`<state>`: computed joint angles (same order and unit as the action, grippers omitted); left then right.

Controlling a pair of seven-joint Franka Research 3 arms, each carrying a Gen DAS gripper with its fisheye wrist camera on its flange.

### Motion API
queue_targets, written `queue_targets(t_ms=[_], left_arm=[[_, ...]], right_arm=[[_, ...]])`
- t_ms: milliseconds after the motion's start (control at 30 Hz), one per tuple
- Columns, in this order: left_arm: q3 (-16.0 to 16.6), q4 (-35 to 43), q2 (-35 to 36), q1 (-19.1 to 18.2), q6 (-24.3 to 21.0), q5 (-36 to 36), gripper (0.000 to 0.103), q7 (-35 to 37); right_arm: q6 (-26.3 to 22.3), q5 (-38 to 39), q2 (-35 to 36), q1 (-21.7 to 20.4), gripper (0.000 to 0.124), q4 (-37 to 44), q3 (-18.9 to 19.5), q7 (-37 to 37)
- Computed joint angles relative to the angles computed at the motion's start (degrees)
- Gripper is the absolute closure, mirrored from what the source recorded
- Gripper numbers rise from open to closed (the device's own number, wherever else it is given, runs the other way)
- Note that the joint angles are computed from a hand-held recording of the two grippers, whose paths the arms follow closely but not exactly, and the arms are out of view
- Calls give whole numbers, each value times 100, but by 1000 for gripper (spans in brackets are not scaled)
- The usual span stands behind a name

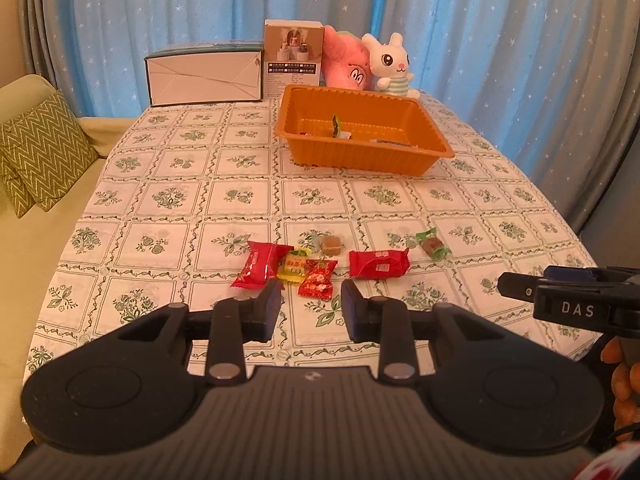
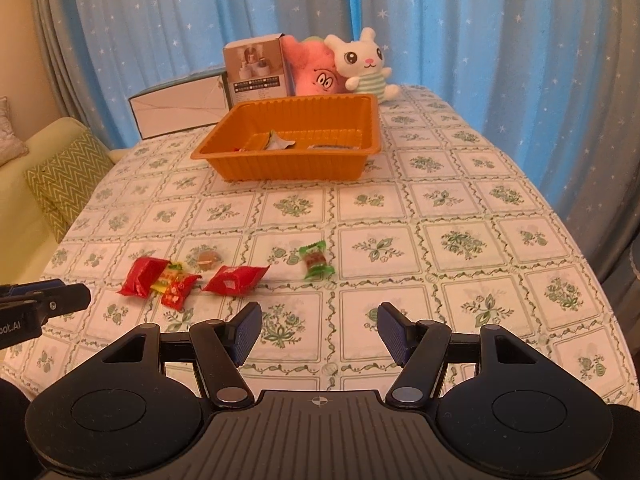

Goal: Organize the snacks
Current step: 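Grasp a large red wrapped candy with the left tool while the right tool grasps a red printed packet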

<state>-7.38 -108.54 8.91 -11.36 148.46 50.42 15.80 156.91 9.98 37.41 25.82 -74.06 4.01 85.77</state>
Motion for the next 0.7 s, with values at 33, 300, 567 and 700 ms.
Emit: queue_targets(t_ms=[33, 300, 567, 700], left_arm=[[3, -12, 5, 4, -13, -9, 74, 12], [41, -126, 33, 72, -48, -98, 74, 60], [91, -213, 86, 203, 63, -261, 74, 258], [147, -89, 255, 278, 206, -365, 74, 488]], right_arm=[[18, 10, 3, -10, 60, -30, 15, -23], [56, 115, 154, -46, 60, 60, 114, -176], [-80, 201, 348, -25, 60, 283, 149, -296], [-181, 187, 483, 13, 60, 466, 109, -250]])
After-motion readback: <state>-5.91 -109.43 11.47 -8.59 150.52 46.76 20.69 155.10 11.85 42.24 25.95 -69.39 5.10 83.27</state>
